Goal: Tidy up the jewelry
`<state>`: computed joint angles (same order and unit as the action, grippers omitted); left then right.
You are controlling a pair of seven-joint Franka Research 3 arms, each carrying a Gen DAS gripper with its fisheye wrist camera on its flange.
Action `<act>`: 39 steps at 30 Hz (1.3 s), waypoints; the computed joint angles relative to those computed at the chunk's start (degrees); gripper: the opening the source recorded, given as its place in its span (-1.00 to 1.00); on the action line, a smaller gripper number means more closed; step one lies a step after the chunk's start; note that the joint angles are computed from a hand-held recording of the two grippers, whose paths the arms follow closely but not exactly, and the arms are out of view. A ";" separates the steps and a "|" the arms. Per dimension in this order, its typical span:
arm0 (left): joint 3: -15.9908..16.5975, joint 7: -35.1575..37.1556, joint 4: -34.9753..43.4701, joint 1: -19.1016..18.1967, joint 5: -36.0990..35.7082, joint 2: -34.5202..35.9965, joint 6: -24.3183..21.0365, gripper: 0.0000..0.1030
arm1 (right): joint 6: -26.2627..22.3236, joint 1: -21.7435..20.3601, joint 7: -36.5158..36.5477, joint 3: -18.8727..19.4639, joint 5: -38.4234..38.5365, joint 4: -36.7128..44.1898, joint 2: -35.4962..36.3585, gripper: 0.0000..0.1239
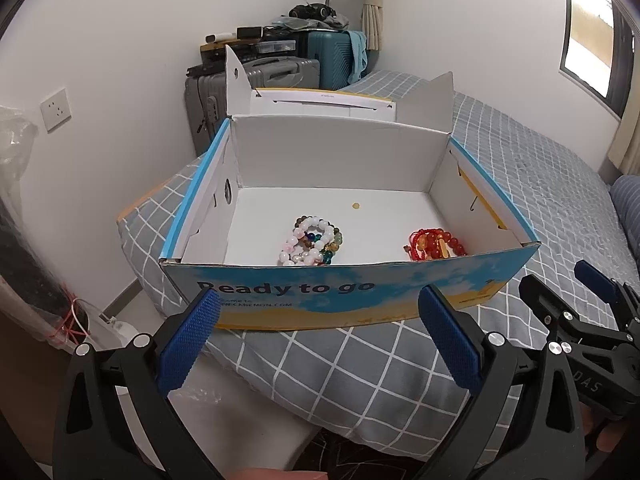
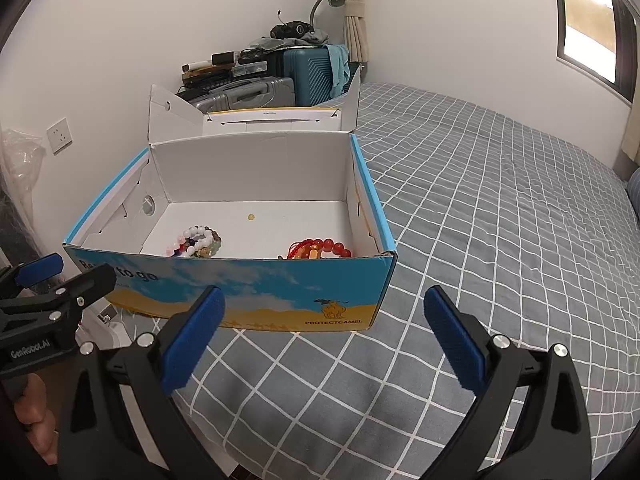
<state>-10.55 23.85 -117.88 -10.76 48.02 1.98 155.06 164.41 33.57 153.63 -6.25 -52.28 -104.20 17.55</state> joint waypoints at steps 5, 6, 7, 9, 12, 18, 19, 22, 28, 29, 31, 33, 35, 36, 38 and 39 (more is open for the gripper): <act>0.04 0.36 0.04 0.05 -0.46 0.00 0.08 0.89 | 0.01 -0.08 -0.45 0.08 0.26 -0.11 -0.11 0.54; 0.05 0.31 0.08 0.05 -0.39 0.01 0.05 0.89 | 0.04 -0.08 -0.49 0.07 0.29 -0.05 -0.06 0.54; 0.05 0.23 0.10 0.02 -0.21 0.03 -0.06 0.89 | 0.03 -0.07 -0.57 0.08 0.33 -0.05 -0.08 0.54; 0.06 0.17 0.13 0.02 -0.21 0.03 -0.10 0.89 | -0.01 -0.08 -0.79 0.13 0.57 0.09 0.02 0.54; 0.04 -0.12 0.15 -0.03 0.17 0.03 -0.27 0.89 | -0.01 -0.05 -1.08 0.14 0.89 0.18 0.11 0.54; 0.01 0.10 0.32 -0.15 -0.07 0.25 -0.96 0.89 | -0.16 -0.06 -2.35 0.30 2.37 0.42 0.44 0.54; 0.01 0.17 0.35 -0.16 -0.08 0.27 -1.09 0.89 | -0.12 0.00 -2.51 0.26 2.58 0.43 0.49 0.55; 0.01 0.21 0.44 -0.23 0.10 0.27 -1.50 0.89 | 0.01 0.13 -3.13 0.12 3.30 0.43 0.57 0.54; -0.03 0.49 0.65 -0.31 -0.10 0.41 -1.67 0.89 | 0.11 0.49 -3.58 -0.27 3.96 0.41 0.58 0.54; -0.03 0.44 0.70 -0.35 0.01 0.41 -1.81 0.89 | 0.09 0.52 -3.63 -0.32 4.01 0.48 0.63 0.54; -0.03 0.12 0.78 -0.44 0.37 0.39 -2.07 0.89 | 0.04 0.59 -3.78 -0.35 4.19 0.48 0.64 0.54; 0.01 -0.22 0.63 -0.42 0.69 0.27 -1.95 0.89 | 0.14 0.68 -3.72 -0.50 4.11 0.55 0.70 0.54; -0.04 -1.82 0.44 -0.56 2.16 0.02 -2.53 0.90 | 0.15 0.74 -3.73 -0.52 4.14 0.52 0.70 0.54; -0.08 -1.81 0.38 -0.54 2.27 -0.02 -2.53 0.90 | 0.27 0.68 -3.89 -0.48 4.26 0.41 0.63 0.54; -0.11 -1.68 0.41 -0.49 2.35 0.07 -2.40 0.90 | 0.22 0.83 -3.74 -0.61 4.14 0.43 0.62 0.54; -0.14 -1.50 0.38 -0.48 2.10 0.05 -2.43 0.90 | 0.23 0.77 -3.87 -0.54 4.28 0.44 0.64 0.54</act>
